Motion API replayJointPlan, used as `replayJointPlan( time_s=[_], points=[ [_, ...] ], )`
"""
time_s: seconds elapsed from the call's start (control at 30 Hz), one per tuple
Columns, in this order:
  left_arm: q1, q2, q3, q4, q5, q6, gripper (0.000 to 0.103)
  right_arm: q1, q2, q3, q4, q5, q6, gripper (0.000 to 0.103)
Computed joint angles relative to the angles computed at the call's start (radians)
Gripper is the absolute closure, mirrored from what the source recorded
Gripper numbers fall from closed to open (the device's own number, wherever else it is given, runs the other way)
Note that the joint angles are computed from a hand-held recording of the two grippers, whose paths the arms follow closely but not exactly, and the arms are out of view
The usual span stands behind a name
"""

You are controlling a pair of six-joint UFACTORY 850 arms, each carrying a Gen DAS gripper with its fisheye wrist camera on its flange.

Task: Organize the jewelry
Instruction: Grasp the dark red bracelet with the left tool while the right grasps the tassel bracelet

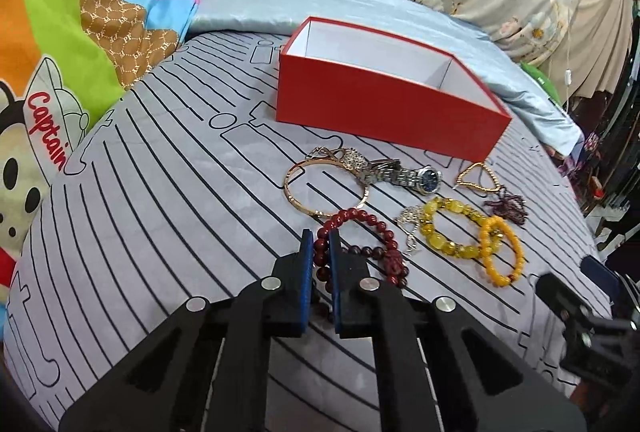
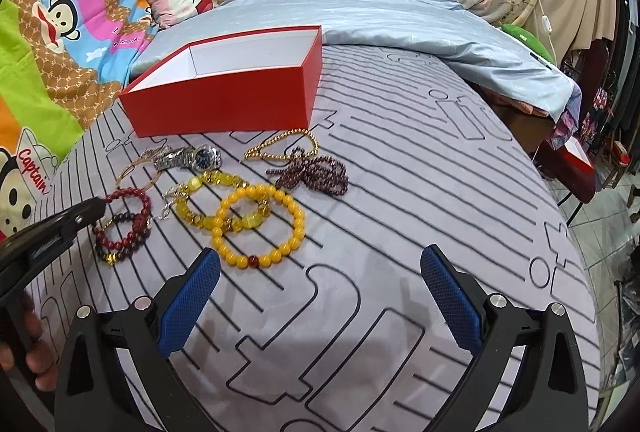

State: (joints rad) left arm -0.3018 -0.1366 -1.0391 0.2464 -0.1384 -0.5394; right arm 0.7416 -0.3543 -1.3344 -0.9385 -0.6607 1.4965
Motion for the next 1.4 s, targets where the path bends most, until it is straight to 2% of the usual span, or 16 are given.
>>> replayJointPlan(
  time_s=[0.07, 0.17, 0.27, 0.4, 0.5, 0.63, 0.73, 0.8, 0.87, 0.9, 1.03, 1.07, 1.13, 1.4],
  points=[
    [-0.002, 0.011, 0.012, -0.022, 0.007, 0.018, 0.095, -0.009, -0.006, -0.009, 0.000, 0.006, -0.008, 0.007],
    [-0.007, 0.007, 0.019, 0.044, 0.004, -0.049, 0.095, -0.026, -0.022, -0.031, 0.010, 0.012, -0.038, 0.015],
    [-0.002, 0.004, 0.027, 0.039, 0.014, -0.056, 0.095, -0.051, -0.041, -0.055, 0.035, 0.028, -0.063, 0.024],
    [0.007, 0.000, 0.026, -0.090, 0.020, 0.068, 0.095, -0.084, -0.075, -0.099, 0.071, 0.047, -0.099, 0.032],
    [0.011, -0.002, 0.027, -0.165, 0.019, 0.137, 0.095, -0.102, -0.098, -0.128, 0.097, 0.061, -0.122, 0.035],
    [0.007, -0.006, 0.023, -0.104, 0.010, 0.081, 0.095, -0.113, -0.137, -0.172, 0.140, 0.058, -0.177, 0.041],
    [0.003, -0.010, 0.018, -0.099, 0.002, 0.084, 0.095, -0.120, -0.152, -0.186, 0.178, 0.071, -0.210, 0.051],
    [0.001, -0.010, 0.018, -0.088, 0.002, 0.076, 0.095, -0.125, -0.153, -0.183, 0.208, 0.093, -0.232, 0.067],
    [0.000, -0.010, 0.018, -0.087, 0.003, 0.074, 0.095, -0.120, -0.154, -0.180, 0.188, 0.098, -0.218, 0.075],
    [0.000, -0.010, 0.018, -0.087, 0.003, 0.074, 0.095, -0.116, -0.155, -0.182, 0.177, 0.096, -0.217, 0.084],
    [-0.001, -0.010, 0.019, -0.104, 0.005, 0.087, 0.095, -0.107, -0.146, -0.170, 0.150, 0.104, -0.191, 0.090],
    [0.000, -0.010, 0.019, -0.119, 0.006, 0.102, 0.095, -0.105, -0.141, -0.164, 0.134, 0.106, -0.174, 0.097],
    [0.002, -0.011, 0.018, -0.147, 0.007, 0.129, 0.095, -0.104, -0.128, -0.153, 0.132, 0.113, -0.164, 0.098],
    [0.002, 0.000, 0.028, -0.080, 0.018, 0.063, 0.095, -0.100, -0.058, -0.076, 0.124, 0.148, -0.117, 0.098]
  ],
)
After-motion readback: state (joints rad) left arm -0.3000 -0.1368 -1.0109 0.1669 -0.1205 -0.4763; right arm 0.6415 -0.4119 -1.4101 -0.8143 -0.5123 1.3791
